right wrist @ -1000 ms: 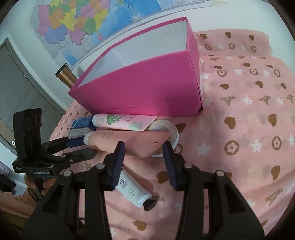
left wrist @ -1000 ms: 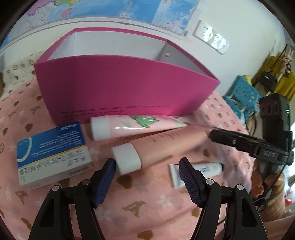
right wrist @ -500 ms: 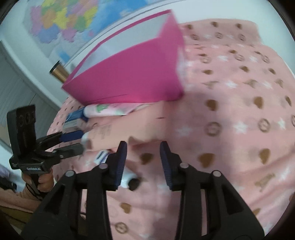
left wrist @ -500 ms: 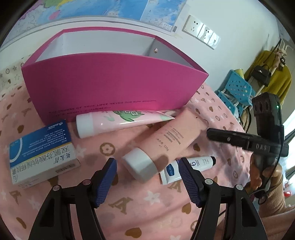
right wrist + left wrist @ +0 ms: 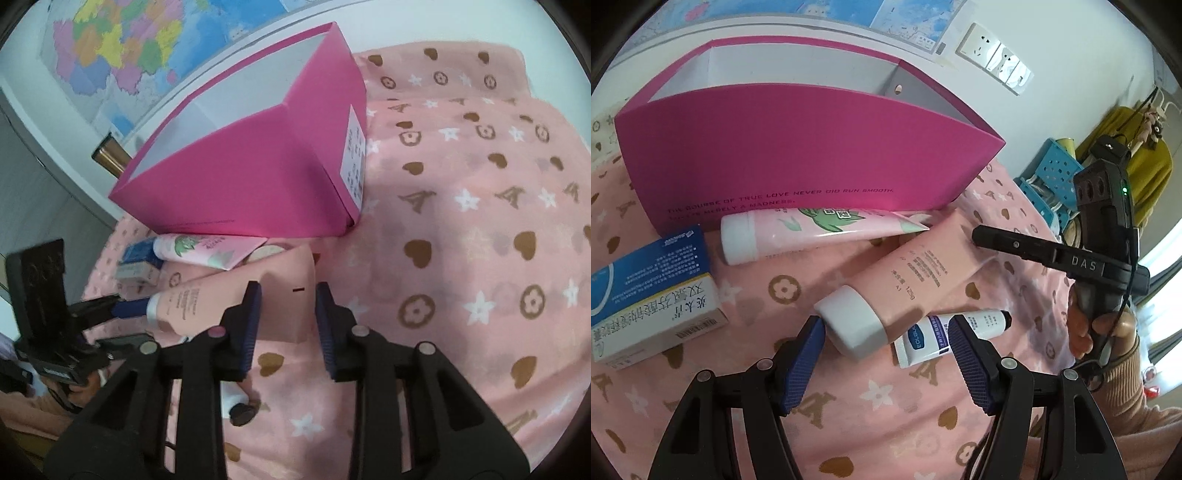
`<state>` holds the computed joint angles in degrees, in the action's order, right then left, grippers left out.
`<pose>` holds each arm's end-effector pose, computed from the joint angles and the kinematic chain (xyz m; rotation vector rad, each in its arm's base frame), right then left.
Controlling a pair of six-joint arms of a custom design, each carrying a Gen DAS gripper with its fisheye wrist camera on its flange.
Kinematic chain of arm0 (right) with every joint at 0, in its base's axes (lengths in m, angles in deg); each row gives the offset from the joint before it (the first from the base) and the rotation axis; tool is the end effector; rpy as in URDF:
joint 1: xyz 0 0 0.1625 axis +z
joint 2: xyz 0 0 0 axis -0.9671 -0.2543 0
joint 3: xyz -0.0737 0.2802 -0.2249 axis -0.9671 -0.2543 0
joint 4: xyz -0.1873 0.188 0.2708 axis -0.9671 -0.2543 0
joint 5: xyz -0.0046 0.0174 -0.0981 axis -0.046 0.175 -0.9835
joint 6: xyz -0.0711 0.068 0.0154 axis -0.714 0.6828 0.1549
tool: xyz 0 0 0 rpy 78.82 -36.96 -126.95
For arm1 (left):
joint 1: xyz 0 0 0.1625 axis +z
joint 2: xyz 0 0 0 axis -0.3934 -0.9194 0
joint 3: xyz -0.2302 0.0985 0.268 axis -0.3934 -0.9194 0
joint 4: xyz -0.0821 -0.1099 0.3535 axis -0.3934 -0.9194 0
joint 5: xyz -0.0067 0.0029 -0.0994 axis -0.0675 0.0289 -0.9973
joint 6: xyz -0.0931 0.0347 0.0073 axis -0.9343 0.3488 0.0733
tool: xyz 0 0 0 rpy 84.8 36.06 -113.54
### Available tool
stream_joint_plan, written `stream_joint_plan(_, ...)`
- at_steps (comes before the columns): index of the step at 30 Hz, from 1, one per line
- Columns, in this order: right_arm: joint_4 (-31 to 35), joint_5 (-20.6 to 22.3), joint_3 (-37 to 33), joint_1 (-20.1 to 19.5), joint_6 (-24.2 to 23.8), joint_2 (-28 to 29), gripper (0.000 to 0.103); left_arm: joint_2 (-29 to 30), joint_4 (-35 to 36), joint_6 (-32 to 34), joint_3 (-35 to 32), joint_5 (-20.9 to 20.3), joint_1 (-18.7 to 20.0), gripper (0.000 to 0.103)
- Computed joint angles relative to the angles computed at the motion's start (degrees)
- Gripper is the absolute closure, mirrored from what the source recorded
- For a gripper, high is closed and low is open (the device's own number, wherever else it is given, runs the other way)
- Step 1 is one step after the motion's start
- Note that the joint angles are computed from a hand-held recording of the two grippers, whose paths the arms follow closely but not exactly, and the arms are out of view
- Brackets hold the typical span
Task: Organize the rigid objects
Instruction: 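Grasp the large peach lotion tube with white cap with the right gripper, then lift the peach tube into the magenta box and open the right gripper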
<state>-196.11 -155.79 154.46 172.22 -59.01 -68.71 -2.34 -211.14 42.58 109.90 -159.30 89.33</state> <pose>0.2098 -0.7180 0.1081 0.5283 -2.8317 0.7764 -0.1289 -0.6978 0.2433 0.6765 2.7541 -0.5062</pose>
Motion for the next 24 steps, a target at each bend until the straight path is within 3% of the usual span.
stream_joint_plan(5,-3.19,-1.44,2.59,0.62,-0.27,-1.31,0.073,-0.27,0.87,-0.26,-0.47,-1.33,-0.01,0.033)
stream_joint_plan(14,-9.44,-1.26,6.31,2.70,-2.33,-4.60,0.073,-0.95,-3.29,3.11,-1.44,0.20,-2.47,0.033)
stream_joint_plan(24,-10.99,-0.30,-0.09,4.21,-3.85,-2.80,0.073,4.38,-4.72,8.42,-12.13,3.17,-4.13,0.033)
